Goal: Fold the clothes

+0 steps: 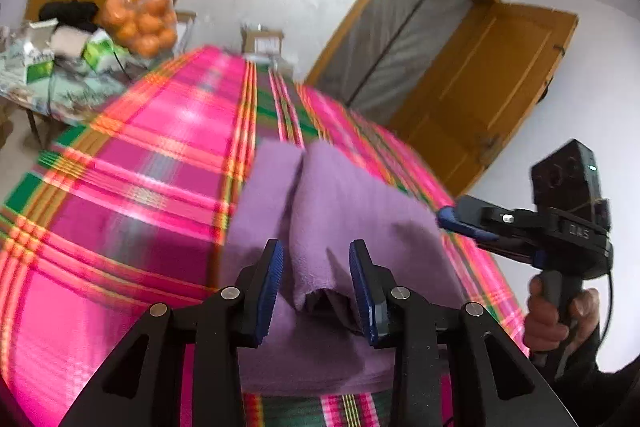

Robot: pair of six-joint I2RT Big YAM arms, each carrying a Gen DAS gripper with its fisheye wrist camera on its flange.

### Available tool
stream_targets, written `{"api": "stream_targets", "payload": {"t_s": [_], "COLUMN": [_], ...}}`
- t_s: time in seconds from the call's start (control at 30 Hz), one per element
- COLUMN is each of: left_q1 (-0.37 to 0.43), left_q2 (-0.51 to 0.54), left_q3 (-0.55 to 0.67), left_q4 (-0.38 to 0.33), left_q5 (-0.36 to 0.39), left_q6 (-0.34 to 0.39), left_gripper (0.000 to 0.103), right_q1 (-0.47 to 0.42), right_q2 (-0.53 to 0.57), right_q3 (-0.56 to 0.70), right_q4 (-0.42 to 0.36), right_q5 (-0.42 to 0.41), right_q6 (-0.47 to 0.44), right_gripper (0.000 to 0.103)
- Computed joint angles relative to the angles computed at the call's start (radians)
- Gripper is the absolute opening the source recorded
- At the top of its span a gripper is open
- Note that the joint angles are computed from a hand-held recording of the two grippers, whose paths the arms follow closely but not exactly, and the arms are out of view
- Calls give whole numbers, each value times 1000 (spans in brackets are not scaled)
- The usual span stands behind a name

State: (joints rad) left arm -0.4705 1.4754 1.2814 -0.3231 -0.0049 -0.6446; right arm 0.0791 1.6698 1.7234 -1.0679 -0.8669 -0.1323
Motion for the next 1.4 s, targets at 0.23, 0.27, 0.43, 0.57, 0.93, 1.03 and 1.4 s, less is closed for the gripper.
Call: {"api": "stream_targets", "payload": {"t_s": [0.23,0.27,0.43,0.57,0.93,1.03,1.4], "left_q1": [21,21,28,15,21,26,17], "left_q2": [11,-4,-19,-16,-55,-75,-54], "left_q3": [-20,-39,-92,-90,-105,-115,-98], "left_q4": [80,101,86,75,33,29,5], "left_q5": [54,43,13,-8,-22,-41,-49], "left_q6": [-92,-101,-158,-149,-115,-107,-74], "left_gripper": [10,10,10,10,17,17,12], "right_q1": [-64,-71,-89,-86,-67,-73,-96], "right_q2": [-9,-11,-15,-1,31,13,-155], "right_q3": [-39,-43,-66,-68,-66,-82,-246], "right_q4": [53,65,125,144,213,226,259], "right_q5": [5,6,36,61,184,168,82], "right_q6": [63,72,97,116,143,130,-20], "right_gripper": [31,31,31,31,27,27,27]}}
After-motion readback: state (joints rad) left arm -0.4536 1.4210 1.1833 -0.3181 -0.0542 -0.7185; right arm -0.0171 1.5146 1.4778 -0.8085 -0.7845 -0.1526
